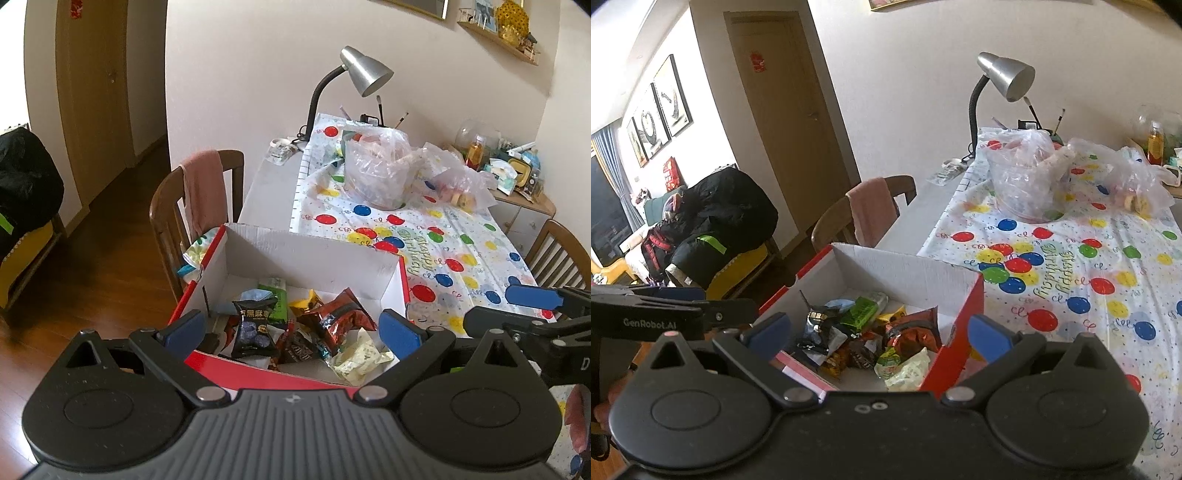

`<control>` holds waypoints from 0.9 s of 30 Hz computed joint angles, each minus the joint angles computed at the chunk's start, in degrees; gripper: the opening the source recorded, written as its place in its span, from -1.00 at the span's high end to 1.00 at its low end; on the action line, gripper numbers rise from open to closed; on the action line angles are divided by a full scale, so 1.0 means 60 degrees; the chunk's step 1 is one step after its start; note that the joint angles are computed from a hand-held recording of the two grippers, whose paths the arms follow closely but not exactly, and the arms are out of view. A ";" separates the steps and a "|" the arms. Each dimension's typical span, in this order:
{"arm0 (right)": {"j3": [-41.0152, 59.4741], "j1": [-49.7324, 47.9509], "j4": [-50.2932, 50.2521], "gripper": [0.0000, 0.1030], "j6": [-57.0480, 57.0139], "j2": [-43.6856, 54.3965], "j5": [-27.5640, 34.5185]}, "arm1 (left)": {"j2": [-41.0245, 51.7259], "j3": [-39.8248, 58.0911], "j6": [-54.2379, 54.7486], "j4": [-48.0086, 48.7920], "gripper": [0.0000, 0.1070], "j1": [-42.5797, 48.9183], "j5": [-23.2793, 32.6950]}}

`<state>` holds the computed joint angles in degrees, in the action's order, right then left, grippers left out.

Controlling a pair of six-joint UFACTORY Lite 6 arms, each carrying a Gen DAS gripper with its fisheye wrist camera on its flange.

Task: Organize snacks

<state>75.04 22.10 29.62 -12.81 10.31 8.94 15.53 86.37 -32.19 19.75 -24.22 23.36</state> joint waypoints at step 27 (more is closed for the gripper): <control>-0.0275 0.0022 -0.0077 -1.00 0.0442 -0.0205 -0.0066 | -0.0173 -0.0229 -0.0335 0.0257 -0.89 -0.0187 -0.0099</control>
<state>73.39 22.24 29.16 -10.15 9.08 8.54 14.49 85.00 -34.20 21.29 -25.34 22.76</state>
